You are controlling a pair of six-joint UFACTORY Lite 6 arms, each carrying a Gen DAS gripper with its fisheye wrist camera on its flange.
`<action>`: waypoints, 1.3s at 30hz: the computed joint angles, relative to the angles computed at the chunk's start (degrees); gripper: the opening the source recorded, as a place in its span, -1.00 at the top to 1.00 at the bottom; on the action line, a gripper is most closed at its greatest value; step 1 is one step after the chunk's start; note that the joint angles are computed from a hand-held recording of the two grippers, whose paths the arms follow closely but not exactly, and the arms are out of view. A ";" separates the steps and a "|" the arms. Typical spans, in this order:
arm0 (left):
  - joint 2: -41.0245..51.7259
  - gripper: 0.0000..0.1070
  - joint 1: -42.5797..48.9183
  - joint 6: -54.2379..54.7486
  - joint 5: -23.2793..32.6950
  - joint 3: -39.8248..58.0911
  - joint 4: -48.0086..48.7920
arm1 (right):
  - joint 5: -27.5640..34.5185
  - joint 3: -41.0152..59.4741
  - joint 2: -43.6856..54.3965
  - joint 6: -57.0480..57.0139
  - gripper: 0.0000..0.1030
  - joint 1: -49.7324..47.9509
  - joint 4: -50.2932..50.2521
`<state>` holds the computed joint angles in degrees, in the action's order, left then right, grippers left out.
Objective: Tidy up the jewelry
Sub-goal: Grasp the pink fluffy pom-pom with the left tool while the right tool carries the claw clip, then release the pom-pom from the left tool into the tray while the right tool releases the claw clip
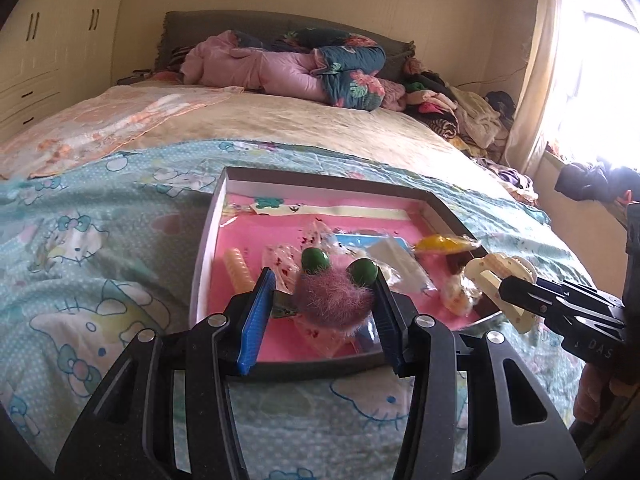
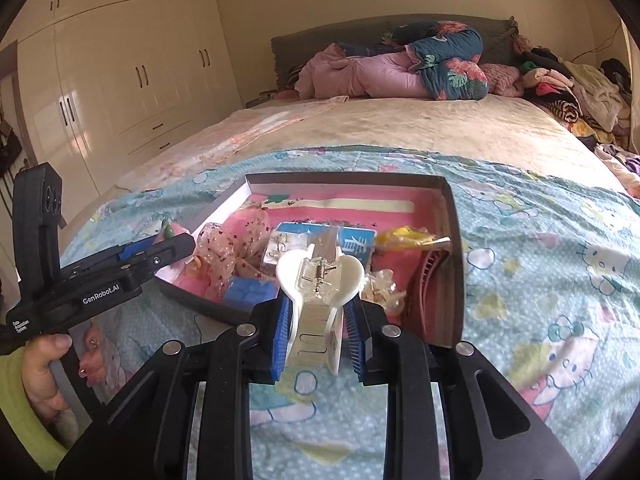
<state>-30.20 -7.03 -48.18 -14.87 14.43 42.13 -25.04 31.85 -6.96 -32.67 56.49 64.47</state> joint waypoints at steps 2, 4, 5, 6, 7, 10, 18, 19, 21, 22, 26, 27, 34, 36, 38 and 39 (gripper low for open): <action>3.30 0.27 1.12 2.72 -1.09 1.71 -2.21 | 0.26 3.38 4.10 1.48 0.53 -1.21 -2.80; 5.95 0.27 1.87 4.69 -1.82 3.09 -3.96 | 1.08 7.12 8.29 1.87 0.53 -2.77 -4.65; 7.25 0.27 1.97 6.30 -2.08 3.69 -5.51 | 1.36 8.74 10.12 1.86 0.53 -3.35 -5.04; 8.44 0.27 1.97 8.04 -2.30 4.24 -7.18 | 1.62 10.36 11.98 1.82 0.54 -3.96 -5.44; 9.68 0.27 2.65 8.23 -2.97 4.77 -6.79 | 1.58 11.57 13.57 1.69 0.57 -4.45 -5.72; 12.63 0.27 2.50 12.30 -3.97 5.63 -10.58 | 2.05 15.23 17.99 0.99 0.57 -6.07 -5.52; 14.26 0.27 2.30 14.63 -4.86 5.47 -12.34 | 2.85 16.09 19.97 1.95 0.51 -7.02 -5.67; 14.41 0.27 2.51 14.19 -5.12 5.50 -11.81 | 2.70 15.62 19.52 1.98 0.40 -6.75 -5.49; 14.04 0.24 2.70 14.07 -5.27 5.13 -11.41 | 2.39 14.19 18.34 3.13 0.29 -6.18 -6.17; 13.74 0.23 2.70 14.07 -5.20 4.94 -11.39 | 2.11 13.78 17.97 2.80 0.24 -5.86 -5.77; 12.76 0.13 2.51 13.67 -4.90 4.62 -11.04 | 0.44 11.30 15.14 -0.94 0.09 -3.73 -1.78; 12.24 0.12 2.24 13.90 -4.62 4.47 -11.34 | 0.07 10.79 14.45 -1.90 0.06 -3.25 -0.63; 8.42 -0.03 1.58 11.12 -2.15 3.51 -8.91 | -1.36 7.99 10.29 -6.71 0.00 -1.08 4.30; 6.86 -0.12 1.41 9.24 -0.95 3.22 -7.29 | -2.04 7.44 9.26 -8.29 -0.03 -0.44 6.04; 4.95 -0.18 1.54 5.41 0.22 2.88 -3.67 | -2.86 6.60 7.99 -9.33 -0.07 0.27 7.32; 4.26 -0.20 1.67 3.32 0.70 2.82 -1.61 | -3.28 6.13 7.33 -9.84 -0.11 0.58 7.96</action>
<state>-25.94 -5.36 -44.86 -14.17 17.25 40.52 -28.32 37.98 0.36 -42.51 57.07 72.43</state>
